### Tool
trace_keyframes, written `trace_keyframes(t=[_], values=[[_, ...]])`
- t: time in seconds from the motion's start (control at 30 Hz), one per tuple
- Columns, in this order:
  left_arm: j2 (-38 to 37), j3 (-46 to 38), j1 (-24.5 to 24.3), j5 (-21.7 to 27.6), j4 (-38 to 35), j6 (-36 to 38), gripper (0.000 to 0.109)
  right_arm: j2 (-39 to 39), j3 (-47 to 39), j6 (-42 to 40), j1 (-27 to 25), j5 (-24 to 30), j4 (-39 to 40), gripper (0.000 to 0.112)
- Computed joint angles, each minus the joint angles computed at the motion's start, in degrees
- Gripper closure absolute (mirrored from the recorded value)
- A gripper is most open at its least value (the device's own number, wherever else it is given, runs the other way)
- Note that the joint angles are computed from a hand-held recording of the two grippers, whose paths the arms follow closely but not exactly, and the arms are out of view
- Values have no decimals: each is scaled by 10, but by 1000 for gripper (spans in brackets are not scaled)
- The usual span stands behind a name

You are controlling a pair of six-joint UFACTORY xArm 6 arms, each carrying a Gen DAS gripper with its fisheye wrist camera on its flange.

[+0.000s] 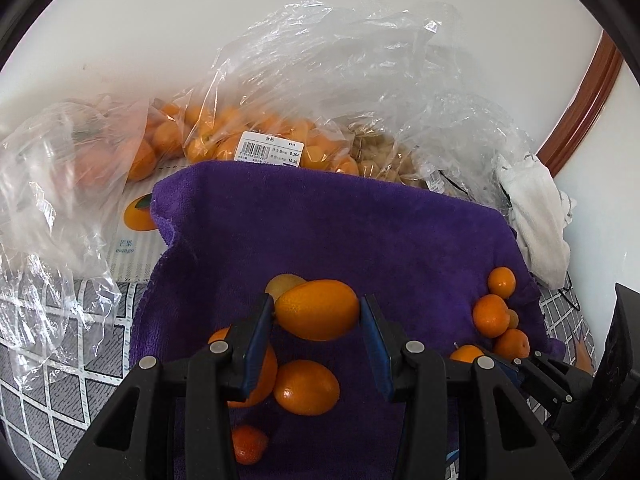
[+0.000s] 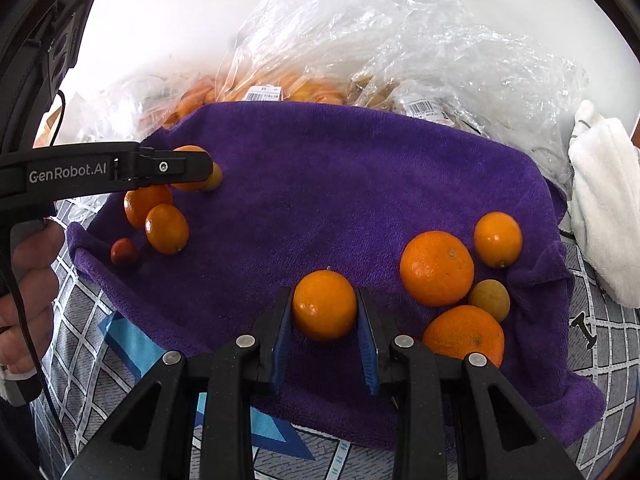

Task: Organize fruits
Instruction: 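Lower the oval fruit and orange onto the towel and open both tools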

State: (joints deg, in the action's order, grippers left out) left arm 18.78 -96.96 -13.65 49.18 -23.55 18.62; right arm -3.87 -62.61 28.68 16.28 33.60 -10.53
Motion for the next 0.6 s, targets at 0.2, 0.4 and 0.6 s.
trace_keyframes(t=[0.2, 0.4, 0.6], values=[[-3, 5, -3, 3, -7, 4, 66, -3, 0, 5, -1, 3, 2, 80], [-9, 15, -7, -9, 1, 3, 66, -22, 6, 42, -3, 17, -22, 70], [-8, 7, -4, 7, -4, 2, 66, -58, 22, 73, -5, 28, -38, 66]])
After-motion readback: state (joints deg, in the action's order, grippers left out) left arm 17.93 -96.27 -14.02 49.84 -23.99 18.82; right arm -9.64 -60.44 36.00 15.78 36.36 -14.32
